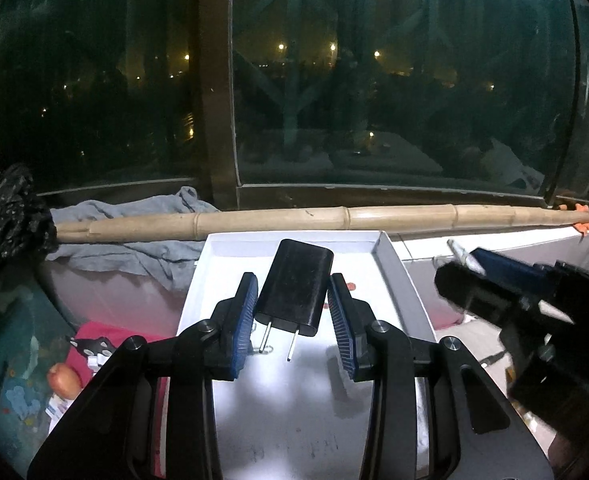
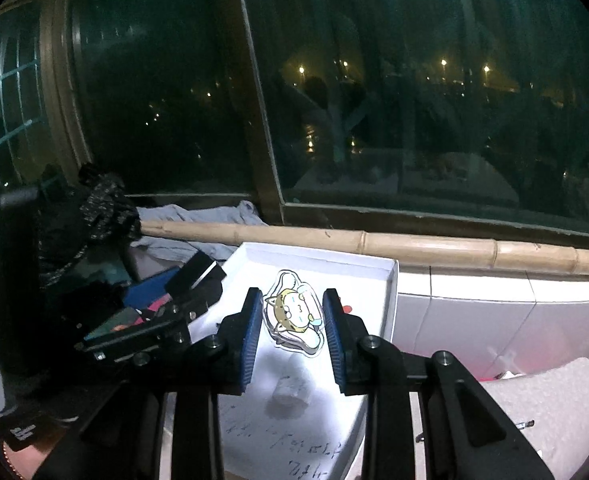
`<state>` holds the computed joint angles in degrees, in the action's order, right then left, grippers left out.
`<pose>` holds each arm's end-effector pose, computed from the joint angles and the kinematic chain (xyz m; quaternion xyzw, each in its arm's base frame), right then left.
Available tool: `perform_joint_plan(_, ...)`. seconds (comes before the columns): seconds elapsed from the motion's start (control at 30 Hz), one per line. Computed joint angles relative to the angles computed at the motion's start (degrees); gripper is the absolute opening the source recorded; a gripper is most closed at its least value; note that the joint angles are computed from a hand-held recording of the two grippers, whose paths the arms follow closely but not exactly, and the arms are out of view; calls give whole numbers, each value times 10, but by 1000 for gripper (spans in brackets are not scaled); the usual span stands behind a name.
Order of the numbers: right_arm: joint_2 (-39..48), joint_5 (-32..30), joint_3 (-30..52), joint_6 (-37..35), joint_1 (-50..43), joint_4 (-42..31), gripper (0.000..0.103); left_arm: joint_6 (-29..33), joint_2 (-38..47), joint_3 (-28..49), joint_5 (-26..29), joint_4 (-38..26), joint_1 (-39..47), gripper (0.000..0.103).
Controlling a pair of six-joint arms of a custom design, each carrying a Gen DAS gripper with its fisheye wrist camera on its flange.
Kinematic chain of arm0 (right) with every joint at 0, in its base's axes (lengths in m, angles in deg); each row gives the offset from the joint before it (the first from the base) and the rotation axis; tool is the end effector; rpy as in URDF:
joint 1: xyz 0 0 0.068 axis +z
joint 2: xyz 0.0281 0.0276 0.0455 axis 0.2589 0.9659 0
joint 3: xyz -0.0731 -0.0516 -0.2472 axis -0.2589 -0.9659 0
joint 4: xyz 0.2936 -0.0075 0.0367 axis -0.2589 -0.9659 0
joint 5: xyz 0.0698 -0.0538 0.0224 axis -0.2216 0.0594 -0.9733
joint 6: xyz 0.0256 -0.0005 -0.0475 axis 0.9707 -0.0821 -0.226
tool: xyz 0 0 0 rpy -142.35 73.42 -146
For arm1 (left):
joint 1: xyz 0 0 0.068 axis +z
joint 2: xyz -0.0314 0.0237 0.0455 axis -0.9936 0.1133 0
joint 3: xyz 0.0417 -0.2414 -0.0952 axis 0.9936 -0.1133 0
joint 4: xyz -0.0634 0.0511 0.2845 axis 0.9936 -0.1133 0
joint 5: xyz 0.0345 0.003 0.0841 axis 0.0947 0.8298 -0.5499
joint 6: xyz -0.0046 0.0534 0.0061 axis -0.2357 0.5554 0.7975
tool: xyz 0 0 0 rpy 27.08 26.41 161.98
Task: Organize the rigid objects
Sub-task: 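Carry the charger with the left tool while the right tool carries the badge over the tray, then open the left tool to drop the charger while the right tool releases the badge in the tray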
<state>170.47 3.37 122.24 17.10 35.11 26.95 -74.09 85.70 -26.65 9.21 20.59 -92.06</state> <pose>0.3209 0.1218 0.1162 -0.1465 0.8719 0.1482 0.4432 0.2414 -0.0313 0.1294 -0.0226 0.8856 -0.0015 0.4638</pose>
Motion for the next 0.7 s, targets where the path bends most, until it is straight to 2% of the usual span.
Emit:
perform_joint_plan(0.3, 125, 17, 82, 16, -7, -24, 30, -31, 205, 73, 15, 53, 27, 36)
perform_joint_plan(0.7, 208, 31, 142, 27, -4, -53, 31, -54, 325, 122, 35, 49, 38, 36)
